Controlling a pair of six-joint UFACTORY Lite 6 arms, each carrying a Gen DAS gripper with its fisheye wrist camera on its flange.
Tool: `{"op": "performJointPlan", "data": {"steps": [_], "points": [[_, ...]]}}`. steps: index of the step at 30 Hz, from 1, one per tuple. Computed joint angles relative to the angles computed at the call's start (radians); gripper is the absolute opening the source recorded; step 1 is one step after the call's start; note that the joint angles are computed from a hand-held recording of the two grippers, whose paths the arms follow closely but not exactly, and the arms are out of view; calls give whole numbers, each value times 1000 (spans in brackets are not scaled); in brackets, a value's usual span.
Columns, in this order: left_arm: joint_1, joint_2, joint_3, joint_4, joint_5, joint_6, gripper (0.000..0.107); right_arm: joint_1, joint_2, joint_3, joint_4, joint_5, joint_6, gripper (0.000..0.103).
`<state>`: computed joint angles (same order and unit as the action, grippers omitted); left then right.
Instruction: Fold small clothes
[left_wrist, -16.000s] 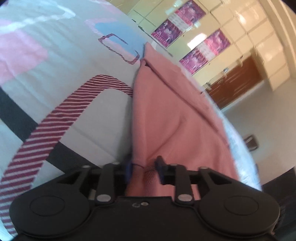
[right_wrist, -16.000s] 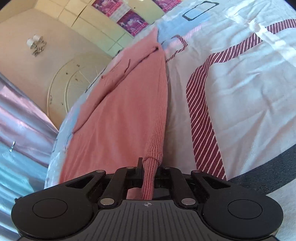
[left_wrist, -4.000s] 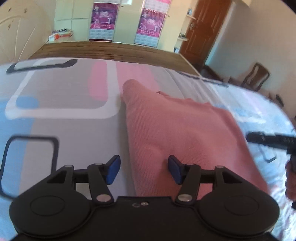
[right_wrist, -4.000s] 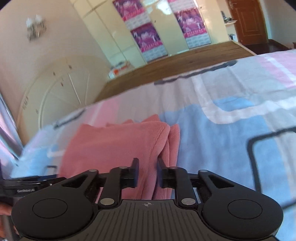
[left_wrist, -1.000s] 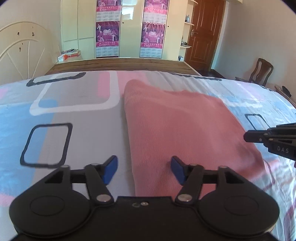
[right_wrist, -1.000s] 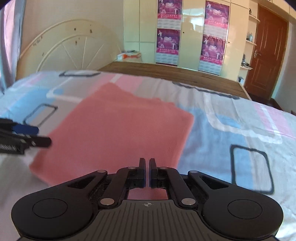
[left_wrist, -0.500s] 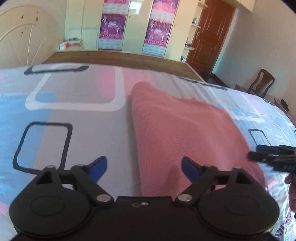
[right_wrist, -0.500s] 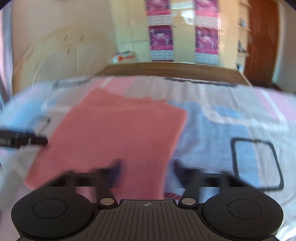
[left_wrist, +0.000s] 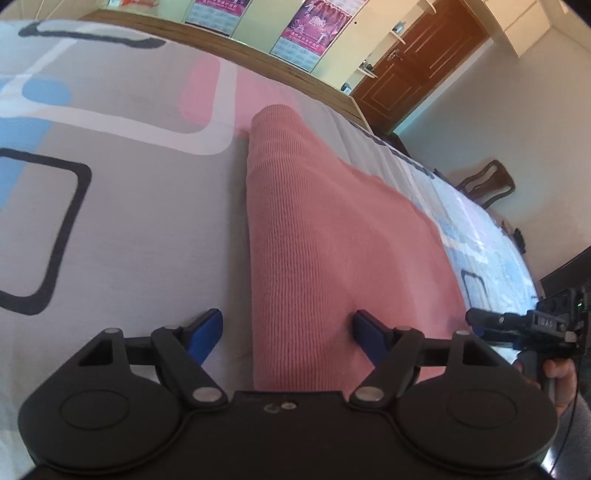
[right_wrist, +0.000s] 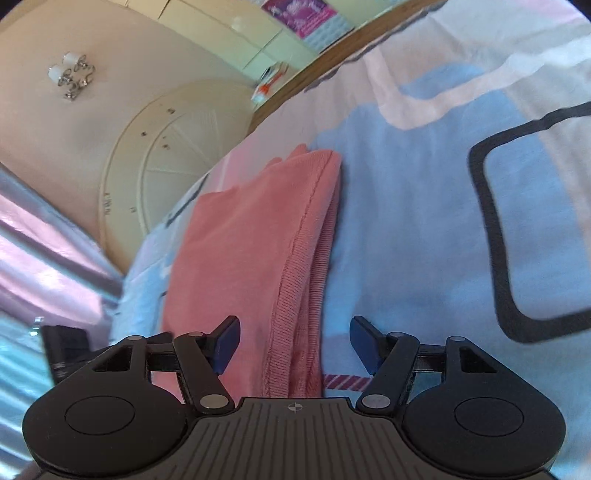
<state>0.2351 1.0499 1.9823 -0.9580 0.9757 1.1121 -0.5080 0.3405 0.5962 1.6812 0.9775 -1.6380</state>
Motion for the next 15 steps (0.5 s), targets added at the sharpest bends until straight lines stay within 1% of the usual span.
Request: {"op": "performJointPlan", "data": {"steps": [2,3,4,5,6,7,8,9,10,14,15], "points": [[-4,29,37,-3,11,-7,75,32,25,34,4,4,2,66],[-15,14,11,-11,1,1,75,59,34,51,18,-3,7,65],[-27,12,9,-9,-7,-4,74,88,33,64,35,-17,9,61],[-39,8,6,-7,-18,-7,71,125,27,75,56,-42,9,54],[-51,2,0,-8,-28,-10,69,169,23,89,69,-86,21,42],[-57,-6,-9,-6,-36,-15,68,200,15,93,95,-126,5,39],[-66,-11,-15,-4,-52,-23,66,210,1,94,98,-144,4,38],[-75,-26,-38,-10,-76,-20,64,222,-18,88,103,-171,11,34],[-84,-41,-63,-20,-99,-7,60,244,-30,81,130,-200,-4,31],[-139,-161,-213,-55,-231,96,39,421,-176,3,333,-430,-178,22],[-155,-207,-267,-65,-274,144,36,471,-212,-12,395,-491,-225,20]]}}
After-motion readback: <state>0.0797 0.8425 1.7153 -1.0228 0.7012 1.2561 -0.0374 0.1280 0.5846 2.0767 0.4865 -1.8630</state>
